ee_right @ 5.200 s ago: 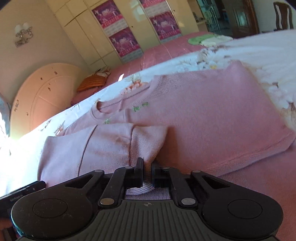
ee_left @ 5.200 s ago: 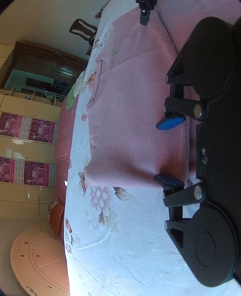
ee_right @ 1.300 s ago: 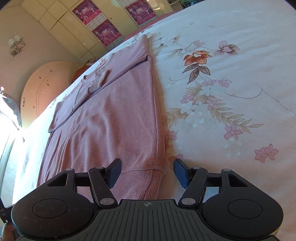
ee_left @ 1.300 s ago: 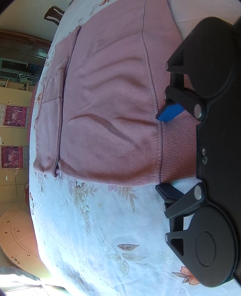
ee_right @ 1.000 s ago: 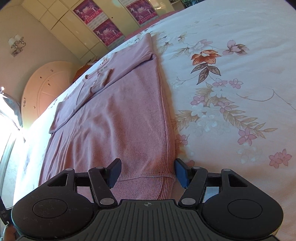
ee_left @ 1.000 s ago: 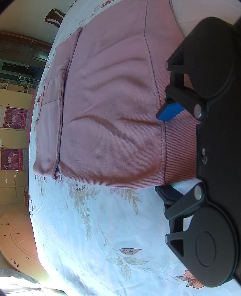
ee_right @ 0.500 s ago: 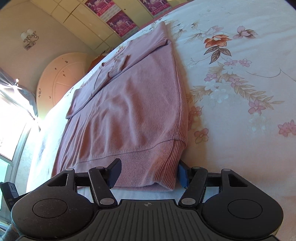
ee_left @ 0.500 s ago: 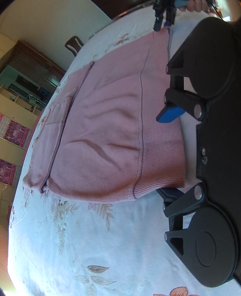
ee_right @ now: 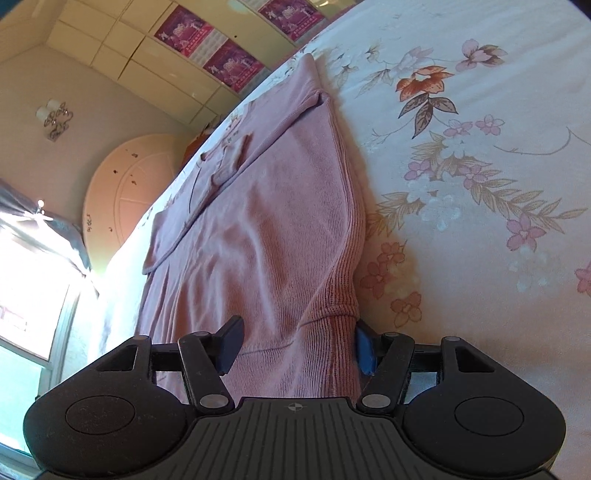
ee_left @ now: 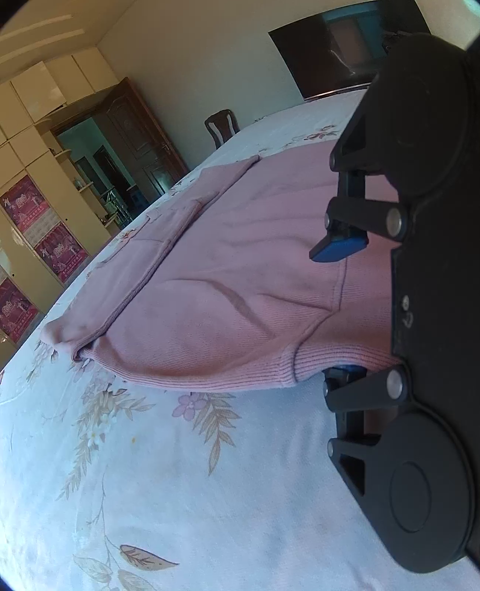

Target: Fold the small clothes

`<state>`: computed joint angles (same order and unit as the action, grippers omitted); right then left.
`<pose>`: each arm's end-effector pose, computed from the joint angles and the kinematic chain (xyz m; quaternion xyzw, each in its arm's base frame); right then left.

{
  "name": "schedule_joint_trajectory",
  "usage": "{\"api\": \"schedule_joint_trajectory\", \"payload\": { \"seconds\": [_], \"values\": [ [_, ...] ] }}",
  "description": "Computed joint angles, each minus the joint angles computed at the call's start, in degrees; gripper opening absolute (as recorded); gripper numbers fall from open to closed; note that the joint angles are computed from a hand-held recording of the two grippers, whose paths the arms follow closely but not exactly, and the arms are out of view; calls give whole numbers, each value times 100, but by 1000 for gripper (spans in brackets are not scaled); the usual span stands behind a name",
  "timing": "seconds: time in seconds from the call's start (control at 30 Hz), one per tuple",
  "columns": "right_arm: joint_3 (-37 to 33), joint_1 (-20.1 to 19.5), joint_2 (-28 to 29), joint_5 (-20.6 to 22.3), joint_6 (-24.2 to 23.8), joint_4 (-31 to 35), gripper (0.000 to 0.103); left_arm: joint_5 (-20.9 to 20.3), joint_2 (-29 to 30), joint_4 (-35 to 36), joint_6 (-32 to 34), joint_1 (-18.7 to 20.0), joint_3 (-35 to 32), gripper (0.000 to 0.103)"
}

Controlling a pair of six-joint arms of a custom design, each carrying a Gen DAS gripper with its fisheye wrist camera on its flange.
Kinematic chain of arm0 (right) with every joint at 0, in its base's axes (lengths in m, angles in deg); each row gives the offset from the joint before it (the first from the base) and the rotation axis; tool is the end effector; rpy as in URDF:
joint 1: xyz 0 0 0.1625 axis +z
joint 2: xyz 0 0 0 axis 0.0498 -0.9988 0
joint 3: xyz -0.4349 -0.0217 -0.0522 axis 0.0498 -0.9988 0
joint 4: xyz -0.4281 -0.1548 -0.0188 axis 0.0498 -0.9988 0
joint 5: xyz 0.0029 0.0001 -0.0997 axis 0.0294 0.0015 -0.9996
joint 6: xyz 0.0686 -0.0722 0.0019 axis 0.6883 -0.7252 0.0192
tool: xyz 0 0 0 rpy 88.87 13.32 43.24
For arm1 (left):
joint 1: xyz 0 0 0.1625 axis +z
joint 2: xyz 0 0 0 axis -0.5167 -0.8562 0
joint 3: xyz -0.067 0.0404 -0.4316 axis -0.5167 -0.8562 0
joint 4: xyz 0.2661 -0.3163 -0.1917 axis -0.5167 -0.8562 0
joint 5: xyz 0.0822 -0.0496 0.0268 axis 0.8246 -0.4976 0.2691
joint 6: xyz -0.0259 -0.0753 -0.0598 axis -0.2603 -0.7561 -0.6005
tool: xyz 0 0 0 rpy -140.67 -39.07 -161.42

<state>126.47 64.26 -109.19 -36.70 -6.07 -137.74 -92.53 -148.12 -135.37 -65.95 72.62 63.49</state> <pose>-0.0323 -0.4753 0.4065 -0.0088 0.9631 -0.2689 0.0074 -0.2021 -0.4352 0.1307 -0.0585 0.9299 -0.3592 0.0527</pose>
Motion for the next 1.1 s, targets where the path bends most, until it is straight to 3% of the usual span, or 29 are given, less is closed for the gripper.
{"api": "schedule_joint_trajectory", "payload": {
  "seconds": [0.07,0.2,0.3,0.4,0.43,0.5,0.53,0.63,0.87,1.0,1.1],
  "values": [
    [64,-106,-85,98,-26,-43,61,-40,-32,-113,28,-1,80,48],
    [42,-154,63,46,218,-741,62,-56,38,-289,38,115,28,48],
    [-184,-210,315,236,349,-700,61,-19,140,-253,197,172,-120,48],
    [-258,-211,375,341,127,-468,61,-47,166,-325,230,188,-124,48],
    [-234,-215,342,362,-15,-362,59,-58,164,-365,242,187,-105,48],
    [-194,-227,273,300,-158,-99,32,-76,132,-457,212,154,-10,47],
    [-118,-284,188,360,-257,-26,31,-70,123,-475,202,137,19,47],
    [8,-441,0,635,-254,75,31,-13,90,-382,107,75,53,46],
    [-37,-366,89,545,-329,38,35,-4,108,-211,83,84,-39,46],
    [-160,-435,82,757,-519,799,35,103,103,-76,-40,-8,-37,44],
    [-34,-547,-83,859,-401,679,35,206,126,-154,-117,-75,28,44]
  ]
}}
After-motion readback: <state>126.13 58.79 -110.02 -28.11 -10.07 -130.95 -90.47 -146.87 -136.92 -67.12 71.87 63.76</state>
